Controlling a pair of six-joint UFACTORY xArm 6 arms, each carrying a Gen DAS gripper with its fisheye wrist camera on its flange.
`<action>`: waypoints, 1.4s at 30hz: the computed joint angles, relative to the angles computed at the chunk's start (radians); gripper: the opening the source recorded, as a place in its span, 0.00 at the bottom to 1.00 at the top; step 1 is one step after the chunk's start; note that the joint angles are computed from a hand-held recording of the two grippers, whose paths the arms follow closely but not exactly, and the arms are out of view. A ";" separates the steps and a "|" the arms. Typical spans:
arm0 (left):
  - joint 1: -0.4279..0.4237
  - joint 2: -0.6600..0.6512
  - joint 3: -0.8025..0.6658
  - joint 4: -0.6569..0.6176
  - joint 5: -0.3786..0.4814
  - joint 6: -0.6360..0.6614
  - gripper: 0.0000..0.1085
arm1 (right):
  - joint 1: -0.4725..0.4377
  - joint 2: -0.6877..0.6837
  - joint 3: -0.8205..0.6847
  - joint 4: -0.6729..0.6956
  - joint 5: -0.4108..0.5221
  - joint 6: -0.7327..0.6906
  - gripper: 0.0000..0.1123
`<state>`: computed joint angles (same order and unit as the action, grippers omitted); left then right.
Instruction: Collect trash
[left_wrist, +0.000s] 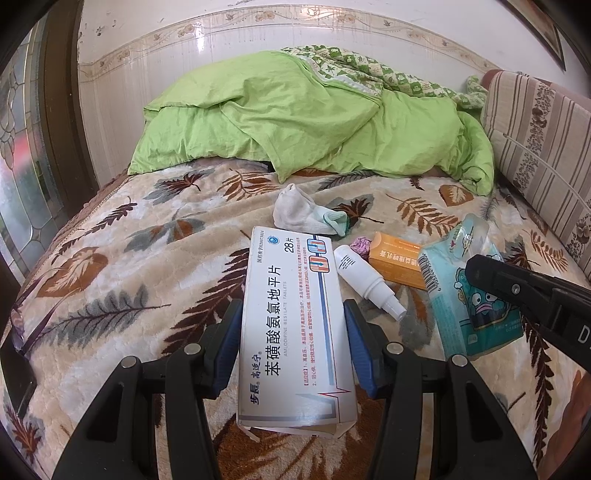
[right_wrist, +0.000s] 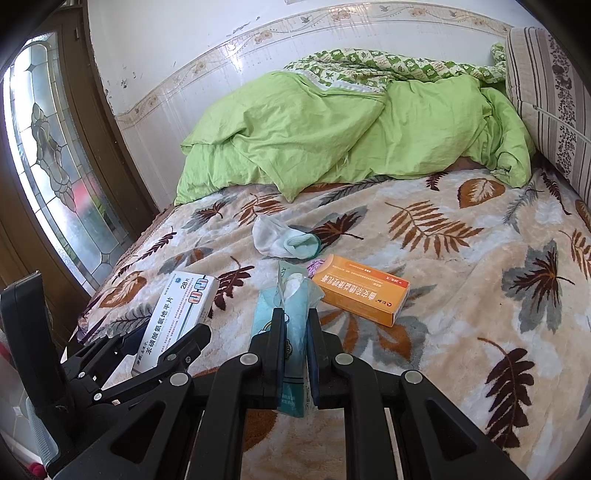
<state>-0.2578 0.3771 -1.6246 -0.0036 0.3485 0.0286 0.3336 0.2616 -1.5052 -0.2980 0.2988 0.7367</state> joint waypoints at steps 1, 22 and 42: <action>0.000 0.001 -0.001 0.000 0.000 0.000 0.48 | 0.000 -0.001 0.001 0.001 0.000 -0.001 0.10; -0.001 0.002 -0.002 -0.009 0.001 0.010 0.48 | -0.001 0.001 0.000 -0.002 -0.002 0.000 0.10; -0.004 -0.002 0.005 -0.037 0.002 0.028 0.48 | -0.003 -0.003 0.003 -0.008 -0.003 0.009 0.10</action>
<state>-0.2621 0.3748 -1.6194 -0.0402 0.3503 0.0567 0.3305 0.2590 -1.5023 -0.3060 0.2960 0.7456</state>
